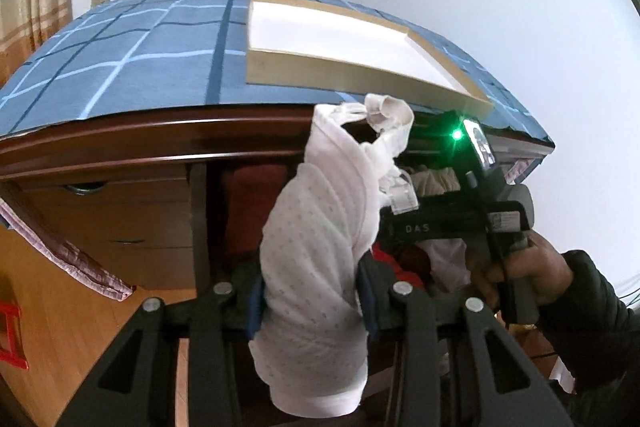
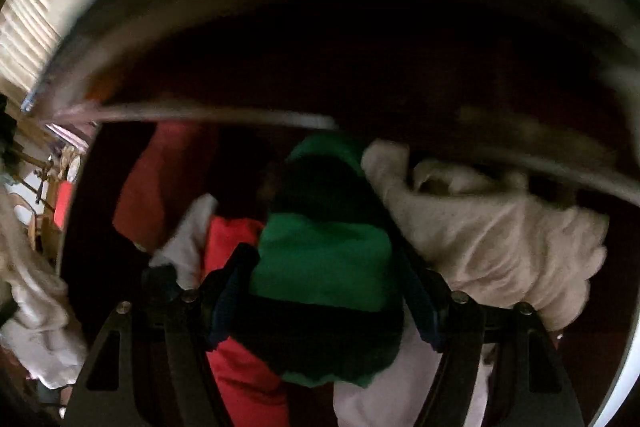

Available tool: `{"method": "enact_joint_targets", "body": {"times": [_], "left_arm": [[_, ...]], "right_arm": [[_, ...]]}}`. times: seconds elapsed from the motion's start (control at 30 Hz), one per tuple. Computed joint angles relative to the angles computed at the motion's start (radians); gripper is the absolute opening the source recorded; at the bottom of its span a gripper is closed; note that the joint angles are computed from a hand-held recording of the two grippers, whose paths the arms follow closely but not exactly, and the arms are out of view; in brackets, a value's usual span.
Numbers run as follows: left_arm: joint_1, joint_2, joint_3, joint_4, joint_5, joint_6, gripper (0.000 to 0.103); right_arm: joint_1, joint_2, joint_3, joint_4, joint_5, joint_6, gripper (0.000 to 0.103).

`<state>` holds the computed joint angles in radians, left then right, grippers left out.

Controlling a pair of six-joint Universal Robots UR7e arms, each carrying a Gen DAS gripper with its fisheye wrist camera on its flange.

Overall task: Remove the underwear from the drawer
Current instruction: 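Lift both held items out of the drawer and carry them over the tray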

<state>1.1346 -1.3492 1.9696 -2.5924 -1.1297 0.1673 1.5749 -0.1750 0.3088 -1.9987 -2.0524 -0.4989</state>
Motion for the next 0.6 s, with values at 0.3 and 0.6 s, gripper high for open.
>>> {"method": "enact_joint_targets", "body": {"times": [0.3,0.6], "left_arm": [[-0.023,-0.048,0.031,-0.018,0.009,-0.004,0.037],[-0.055,-0.054,0.042,-0.013,-0.001,-0.008,0.037]], "right_arm": [[-0.024,-0.04,0.089,-0.077,0.079,-0.029,0.032],[-0.051,-0.3,0.518,-0.364,0.271,-0.023,0.032]]}}
